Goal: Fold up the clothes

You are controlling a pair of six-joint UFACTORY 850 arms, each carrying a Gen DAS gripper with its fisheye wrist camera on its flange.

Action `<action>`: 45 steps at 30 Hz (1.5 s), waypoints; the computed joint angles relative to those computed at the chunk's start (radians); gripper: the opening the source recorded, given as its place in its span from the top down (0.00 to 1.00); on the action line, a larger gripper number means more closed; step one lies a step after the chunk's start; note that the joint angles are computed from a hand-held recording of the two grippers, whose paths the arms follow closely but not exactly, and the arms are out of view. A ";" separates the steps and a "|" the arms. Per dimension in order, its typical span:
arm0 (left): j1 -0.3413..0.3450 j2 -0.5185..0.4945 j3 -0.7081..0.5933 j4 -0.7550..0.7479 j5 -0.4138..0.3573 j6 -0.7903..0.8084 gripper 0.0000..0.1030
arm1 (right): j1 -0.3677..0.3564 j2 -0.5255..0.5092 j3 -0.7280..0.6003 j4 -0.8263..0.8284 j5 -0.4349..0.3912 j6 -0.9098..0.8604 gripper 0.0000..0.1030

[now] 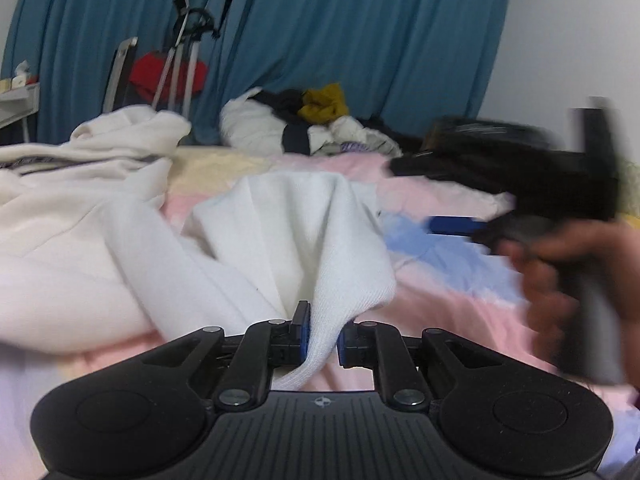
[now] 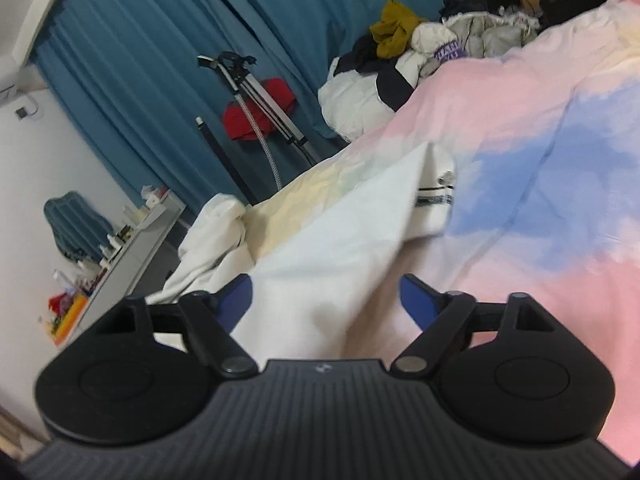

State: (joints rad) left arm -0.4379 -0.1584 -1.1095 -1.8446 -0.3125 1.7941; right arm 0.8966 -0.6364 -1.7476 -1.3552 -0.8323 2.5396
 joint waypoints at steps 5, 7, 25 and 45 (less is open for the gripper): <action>0.011 -0.041 -0.011 0.019 -0.058 -0.006 0.87 | -0.110 -0.119 -0.141 0.084 -0.003 -0.014 0.28; 0.017 -0.057 -0.021 0.037 -0.079 -0.033 0.87 | -0.142 -0.162 -0.201 0.136 -0.004 -0.054 0.41; 0.083 -0.100 -0.086 -0.006 -0.211 -0.181 0.89 | -0.245 -0.088 -0.009 0.060 0.156 0.157 0.62; 0.151 -0.117 -0.120 -0.102 -0.406 -0.098 0.90 | -0.148 -0.054 -0.186 -0.226 -0.286 -0.048 0.94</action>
